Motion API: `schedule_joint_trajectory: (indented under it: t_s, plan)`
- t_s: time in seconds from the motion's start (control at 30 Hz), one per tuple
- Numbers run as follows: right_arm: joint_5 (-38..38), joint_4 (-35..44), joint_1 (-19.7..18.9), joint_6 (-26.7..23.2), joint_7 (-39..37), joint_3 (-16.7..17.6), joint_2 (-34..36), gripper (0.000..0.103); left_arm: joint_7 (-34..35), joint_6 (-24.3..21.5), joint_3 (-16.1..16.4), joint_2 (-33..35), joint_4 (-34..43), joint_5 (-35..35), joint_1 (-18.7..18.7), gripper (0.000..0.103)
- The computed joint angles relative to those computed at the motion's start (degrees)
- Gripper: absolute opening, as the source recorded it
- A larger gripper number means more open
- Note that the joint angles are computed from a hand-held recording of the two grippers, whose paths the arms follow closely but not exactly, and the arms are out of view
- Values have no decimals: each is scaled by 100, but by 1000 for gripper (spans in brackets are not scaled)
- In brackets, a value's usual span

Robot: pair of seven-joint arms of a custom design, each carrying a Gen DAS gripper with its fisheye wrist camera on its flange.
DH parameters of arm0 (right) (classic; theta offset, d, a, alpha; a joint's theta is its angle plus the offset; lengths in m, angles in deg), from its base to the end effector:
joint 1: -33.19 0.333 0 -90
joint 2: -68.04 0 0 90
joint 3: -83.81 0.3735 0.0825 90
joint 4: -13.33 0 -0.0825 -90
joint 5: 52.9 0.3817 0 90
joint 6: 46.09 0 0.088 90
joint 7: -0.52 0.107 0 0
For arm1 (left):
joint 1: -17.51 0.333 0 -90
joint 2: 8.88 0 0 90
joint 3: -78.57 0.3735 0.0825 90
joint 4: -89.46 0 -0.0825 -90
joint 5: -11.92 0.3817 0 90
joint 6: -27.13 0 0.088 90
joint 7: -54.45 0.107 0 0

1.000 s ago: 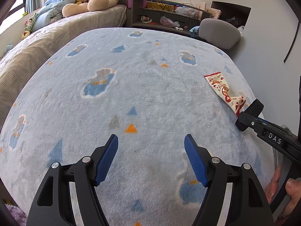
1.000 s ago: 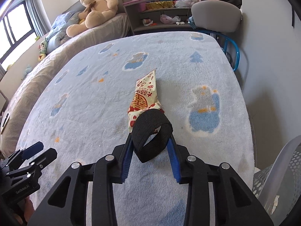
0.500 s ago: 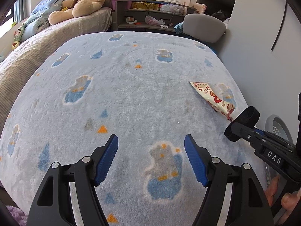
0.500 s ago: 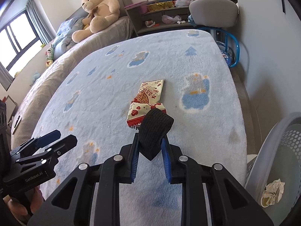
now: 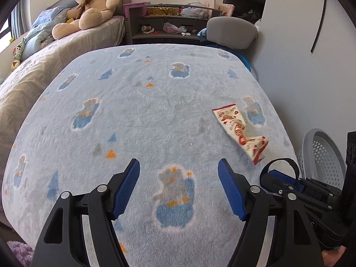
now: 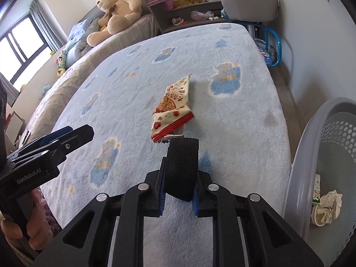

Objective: Collect trash
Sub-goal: 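Grasp the red-and-white snack wrapper with the left tool while the right tool holds the band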

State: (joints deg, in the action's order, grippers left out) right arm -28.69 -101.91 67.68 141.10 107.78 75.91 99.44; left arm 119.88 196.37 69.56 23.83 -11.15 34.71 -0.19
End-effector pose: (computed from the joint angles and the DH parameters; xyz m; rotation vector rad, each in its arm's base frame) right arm 0.6156 0.2752 0.3123 -1.5261 1.9234 -0.3123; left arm 0.6555 -0.3351 0.3682 -1.5519 2.2222 -0.7826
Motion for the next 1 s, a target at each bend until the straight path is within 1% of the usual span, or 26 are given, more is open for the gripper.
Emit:
schedule_joint_trajectory:
  t_s: [0.1,0.17,0.23,0.3,0.37,0.5,0.6,0.73,0.8,0.87,1.0]
  plan:
    - [32,-95,-76,67,-6,116,-70,18,-11,43,8,-61,-70,17,-17,70]
    - [83,-174,3,120,9,56,-112,18,-22,78,13,-105,-121,32,-31,70]
    - [125,-262,14,178,-5,76,-168,18,-8,92,-12,-133,-152,32,-25,70]
    - [188,-356,106,233,-22,10,-221,18,31,66,-63,-138,-149,12,-13,70]
    - [268,-475,214,294,-46,-66,-291,18,120,-5,-187,-109,-100,-64,42,70]
    - [484,-714,507,403,-130,-307,-440,18,428,-259,-543,53,186,-374,195,70]
    - [714,-867,888,447,-251,-665,-524,18,628,-520,-705,263,594,-628,201,70]
    - [971,-1040,949,592,-436,-679,-626,18,846,-1019,-742,686,1344,-852,41,70]
    - [1094,-1116,880,675,-534,-584,-675,18,941,-1343,-760,938,1755,-982,-39,70]
    - [1155,-1203,633,812,-601,-309,-730,18,1026,-1643,-749,1178,2127,-1088,-128,70]
    - [1230,-1301,183,1001,-724,187,-799,18,1059,-2172,-594,1610,2799,-1162,-373,70]
